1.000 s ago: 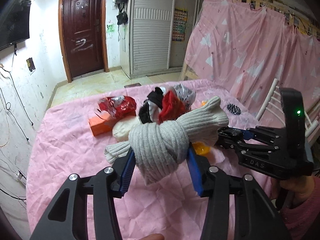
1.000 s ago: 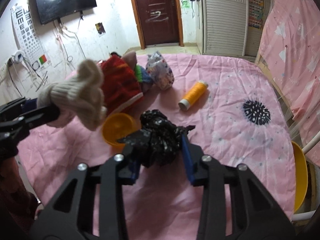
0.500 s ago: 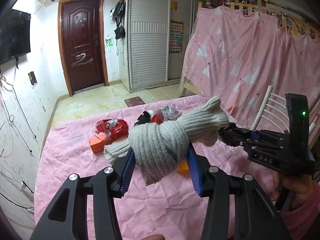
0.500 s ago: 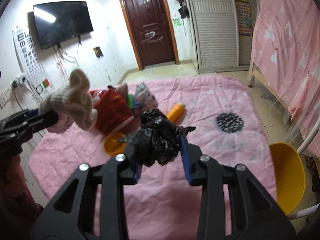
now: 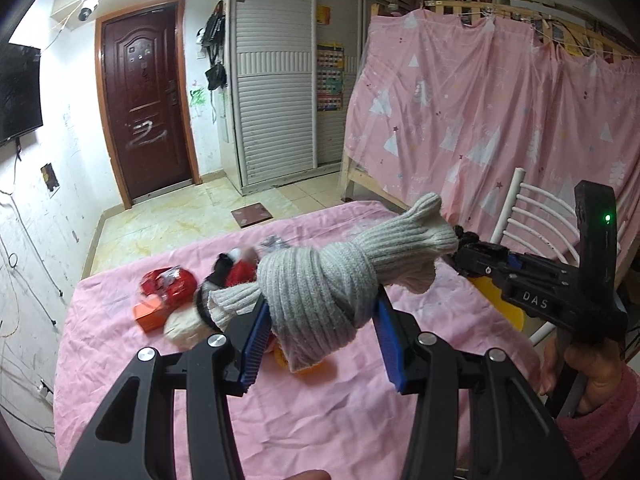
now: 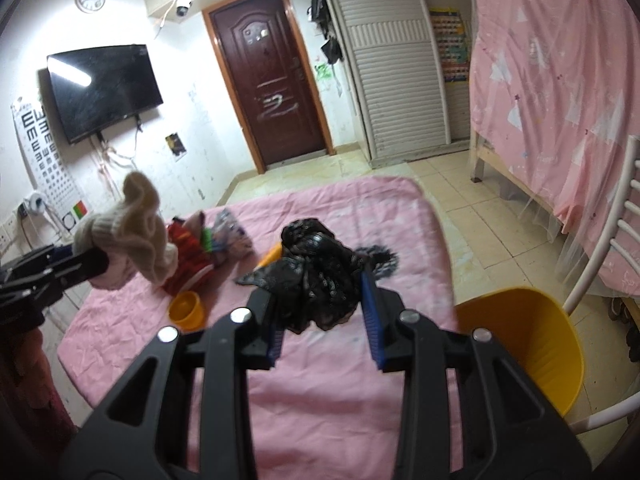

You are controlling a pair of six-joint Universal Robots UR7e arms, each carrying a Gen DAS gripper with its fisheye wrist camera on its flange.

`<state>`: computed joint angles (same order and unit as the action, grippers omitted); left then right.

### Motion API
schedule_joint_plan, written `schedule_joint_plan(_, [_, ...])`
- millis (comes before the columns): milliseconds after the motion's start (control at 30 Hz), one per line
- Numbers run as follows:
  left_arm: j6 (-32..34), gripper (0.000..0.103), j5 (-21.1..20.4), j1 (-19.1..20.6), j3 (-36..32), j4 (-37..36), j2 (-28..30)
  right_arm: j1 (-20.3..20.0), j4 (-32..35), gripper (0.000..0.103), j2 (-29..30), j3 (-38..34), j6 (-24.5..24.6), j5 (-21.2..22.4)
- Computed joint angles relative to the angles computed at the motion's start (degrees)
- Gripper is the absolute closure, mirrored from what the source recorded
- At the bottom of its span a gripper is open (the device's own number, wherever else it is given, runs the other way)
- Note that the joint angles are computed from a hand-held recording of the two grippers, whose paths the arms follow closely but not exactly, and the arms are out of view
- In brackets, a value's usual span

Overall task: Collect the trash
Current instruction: 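Carry sock and black bag to the yellow bin and release both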

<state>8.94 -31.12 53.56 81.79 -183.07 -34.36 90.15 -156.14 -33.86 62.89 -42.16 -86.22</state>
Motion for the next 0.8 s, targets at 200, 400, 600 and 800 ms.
schedule_joint_plan(200, [0.71,0.061,-0.68,-0.32,-6.28,3.83,4.02,-1.14,-1.78,0.071,-0.74,-1.89,1.18,1.72])
schedule_joint_plan(400, [1.68,0.061,-2.01,-0.56,-13.9,7.26,8.59,-2.94,-2.95,0.071,-1.22,-3.75,4.23,4.32])
schedule_joint_plan(600, [2.82,0.061,-3.57,-0.74,-22.72,11.98,13.84,-4.28,-3.99,0.071,-1.07,-5.33,6.41,3.62])
schedule_joint_plan(800, [2.57,0.061,-4.7,-0.78,-31.82,18.45,19.35,-5.33,-3.11,0.071,0.48,-8.74,8.14,2.22])
